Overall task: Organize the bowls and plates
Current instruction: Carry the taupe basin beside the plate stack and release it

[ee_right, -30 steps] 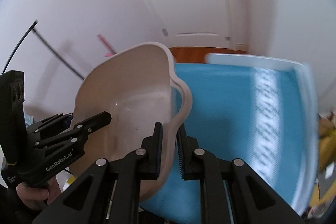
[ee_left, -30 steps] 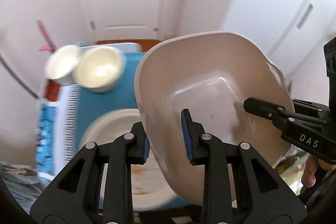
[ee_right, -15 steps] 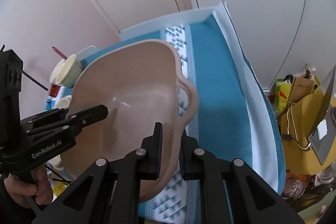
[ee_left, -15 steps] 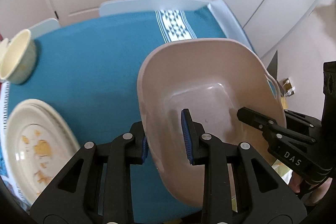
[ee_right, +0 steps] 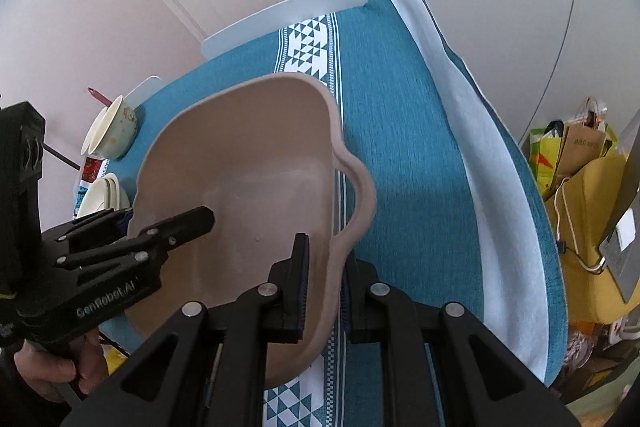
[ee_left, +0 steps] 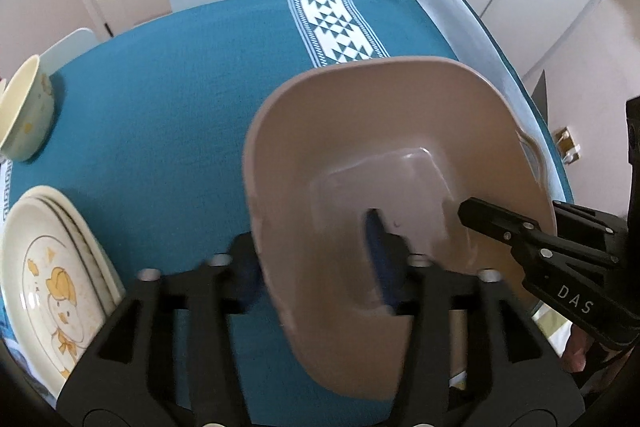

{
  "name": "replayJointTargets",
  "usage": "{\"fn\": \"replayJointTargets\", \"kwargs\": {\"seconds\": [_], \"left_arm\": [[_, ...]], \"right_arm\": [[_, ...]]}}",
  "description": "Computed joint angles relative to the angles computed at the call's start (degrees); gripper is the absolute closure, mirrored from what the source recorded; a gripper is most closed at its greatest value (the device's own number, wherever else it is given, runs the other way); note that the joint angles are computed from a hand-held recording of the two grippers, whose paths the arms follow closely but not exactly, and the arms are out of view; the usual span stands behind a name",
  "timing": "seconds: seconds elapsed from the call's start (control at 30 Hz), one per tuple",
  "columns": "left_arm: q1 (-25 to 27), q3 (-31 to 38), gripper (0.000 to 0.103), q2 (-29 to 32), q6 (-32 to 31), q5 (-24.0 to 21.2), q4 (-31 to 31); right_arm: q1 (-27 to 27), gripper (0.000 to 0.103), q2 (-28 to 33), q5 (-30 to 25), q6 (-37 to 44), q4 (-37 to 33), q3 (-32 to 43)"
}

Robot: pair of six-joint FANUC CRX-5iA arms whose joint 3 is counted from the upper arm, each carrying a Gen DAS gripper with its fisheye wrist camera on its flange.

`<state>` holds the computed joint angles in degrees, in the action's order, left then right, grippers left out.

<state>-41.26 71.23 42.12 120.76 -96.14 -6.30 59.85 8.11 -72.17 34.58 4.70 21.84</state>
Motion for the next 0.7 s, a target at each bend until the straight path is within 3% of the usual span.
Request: {"fn": "replayJointTargets", "kwargs": {"seconds": [0.07, 0.2, 0.27, 0.33, 0.4, 0.7], "left_arm": [[-0.74, 1.31, 0.033, 0.36, -0.65, -0.38, -1.51], [-1.23, 4.53, 0.033, 1.84, -2.05, -2.08, -2.41], [-1.31, 5.20, 0.033, 2.02, -2.47, -2.71, -2.52], [-1.26, 5.02, 0.033, 1.77, -2.59, -2.69, -2.29], [-1.30, 4.93, 0.033, 1.46, -2.77, -2.87, -2.30], [-1.39, 4.46, 0.033, -0.80, -2.83, -4.23, -2.77]], "right_arm": [[-0.28, 0.090, -0.35, 0.68, -0.58, -0.41, -0.38], [-0.69, 0.087, -0.58, 1.02, -1.88, 0.18, -0.48], [-0.79, 0.079, -1.01, 1.59, -3.03, 0.66, -0.88], [-1.00, 0.062, -1.53, 2.40, -3.91, 0.68, -1.20], [-1.01, 0.052, -1.75, 2.67, -4.32, 0.98, -1.06], [0.98, 0.048, -1.91, 0.18, -4.32, 6.58, 1.79]]}}
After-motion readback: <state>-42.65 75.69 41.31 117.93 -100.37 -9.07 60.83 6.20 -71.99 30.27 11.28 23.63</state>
